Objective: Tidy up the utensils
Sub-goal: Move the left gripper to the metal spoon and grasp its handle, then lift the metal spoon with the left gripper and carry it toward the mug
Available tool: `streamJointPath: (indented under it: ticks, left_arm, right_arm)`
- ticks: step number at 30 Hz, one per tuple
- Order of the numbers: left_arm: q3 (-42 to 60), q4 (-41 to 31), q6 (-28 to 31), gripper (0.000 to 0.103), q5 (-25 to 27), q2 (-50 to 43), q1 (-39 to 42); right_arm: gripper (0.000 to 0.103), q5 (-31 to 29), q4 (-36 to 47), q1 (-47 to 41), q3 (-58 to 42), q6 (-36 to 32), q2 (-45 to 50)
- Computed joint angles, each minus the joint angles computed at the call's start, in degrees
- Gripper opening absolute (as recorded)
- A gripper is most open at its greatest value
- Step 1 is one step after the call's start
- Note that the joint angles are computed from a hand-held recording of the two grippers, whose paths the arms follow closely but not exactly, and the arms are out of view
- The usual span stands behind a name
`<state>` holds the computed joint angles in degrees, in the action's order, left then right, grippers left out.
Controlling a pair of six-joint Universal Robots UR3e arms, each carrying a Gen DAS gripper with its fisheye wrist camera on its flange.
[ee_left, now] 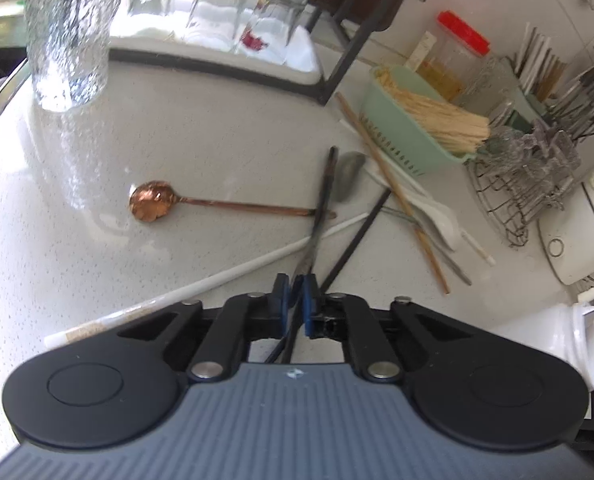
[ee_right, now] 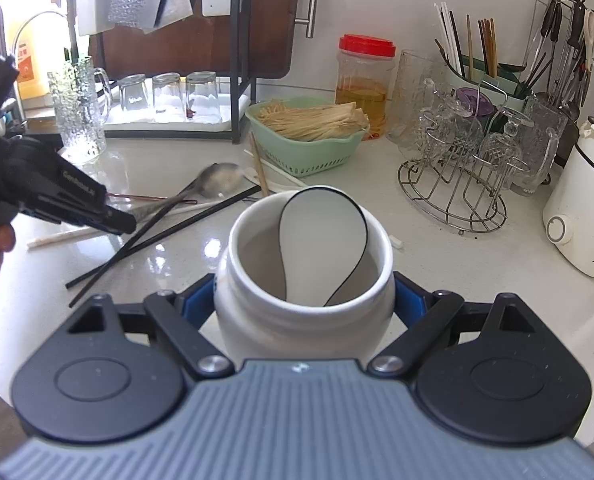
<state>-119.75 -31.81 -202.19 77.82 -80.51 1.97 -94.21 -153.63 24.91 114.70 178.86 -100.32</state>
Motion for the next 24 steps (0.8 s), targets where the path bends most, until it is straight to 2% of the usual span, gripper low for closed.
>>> streamJointPath:
  ticks: [6, 24]
  left_arm:
    - [2.24, -2.25, 0.98, 0.003, -0.06, 2.84, -0.2]
    - [9.71, -6.72, 1.71, 0.002, 4.71, 6.13, -5.95]
  right_arm:
    - [0.091, -0.29, -0.81, 0.18, 0.5, -0.04, 0.01]
    - [0.091, 0.42, -5.04, -0.28, 3.62, -0.53, -0.78]
